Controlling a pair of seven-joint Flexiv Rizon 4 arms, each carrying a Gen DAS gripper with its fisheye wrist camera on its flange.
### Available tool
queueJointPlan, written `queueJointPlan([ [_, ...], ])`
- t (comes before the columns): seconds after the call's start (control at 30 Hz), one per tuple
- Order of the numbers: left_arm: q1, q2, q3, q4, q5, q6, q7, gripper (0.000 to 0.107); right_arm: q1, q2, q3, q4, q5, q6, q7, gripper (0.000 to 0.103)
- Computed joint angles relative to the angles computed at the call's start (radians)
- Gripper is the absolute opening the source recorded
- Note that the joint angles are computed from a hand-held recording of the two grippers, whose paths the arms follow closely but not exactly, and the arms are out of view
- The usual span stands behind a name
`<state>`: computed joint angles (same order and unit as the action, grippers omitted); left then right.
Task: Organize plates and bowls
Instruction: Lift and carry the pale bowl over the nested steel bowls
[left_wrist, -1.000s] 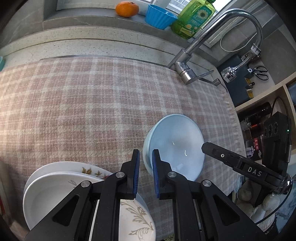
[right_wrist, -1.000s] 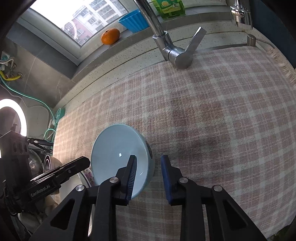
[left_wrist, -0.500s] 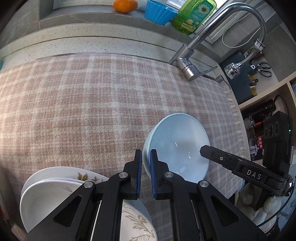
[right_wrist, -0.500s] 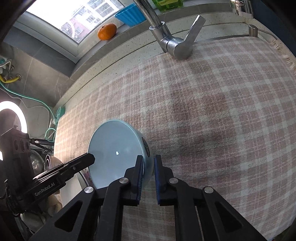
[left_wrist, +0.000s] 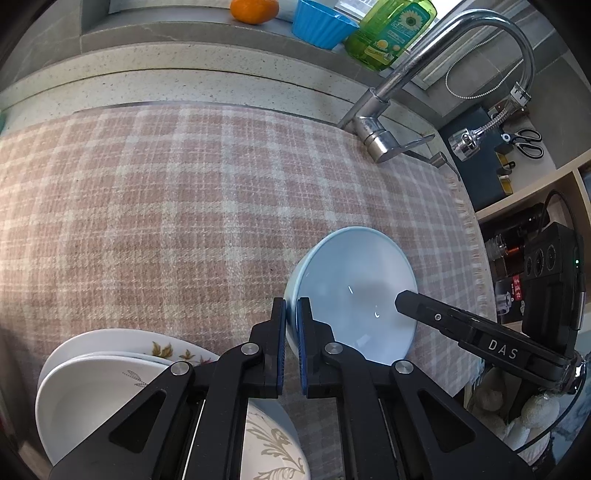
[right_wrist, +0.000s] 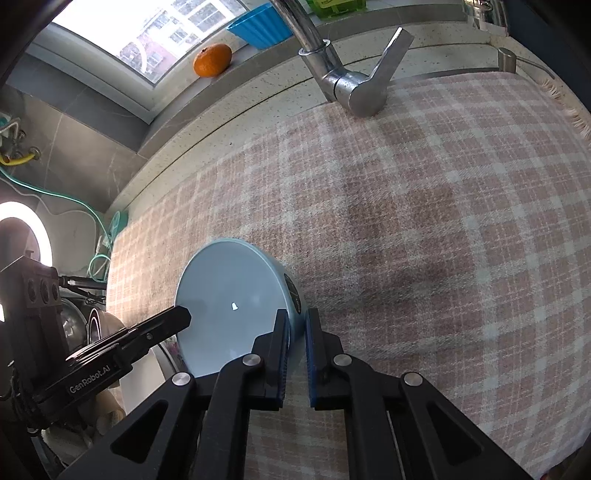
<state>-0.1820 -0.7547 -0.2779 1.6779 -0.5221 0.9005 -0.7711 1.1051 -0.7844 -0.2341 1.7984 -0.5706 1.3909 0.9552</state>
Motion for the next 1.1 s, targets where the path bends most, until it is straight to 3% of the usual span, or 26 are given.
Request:
queueJointPlan([
  [0.6,0.037,0.052,-0.025,0.052,-0.075,0.027,0.045,0.004,-0.06,0.034,0.066,-0.041,-0.054,-0.086,-0.029,0.008],
  [1.1,0.079,0.108,-0.023,0.091,-0.175,0.037,0.099,0.005,-0.157,0.012,0.177,-0.189,-0.074,-0.207,-0.168,0.008],
])
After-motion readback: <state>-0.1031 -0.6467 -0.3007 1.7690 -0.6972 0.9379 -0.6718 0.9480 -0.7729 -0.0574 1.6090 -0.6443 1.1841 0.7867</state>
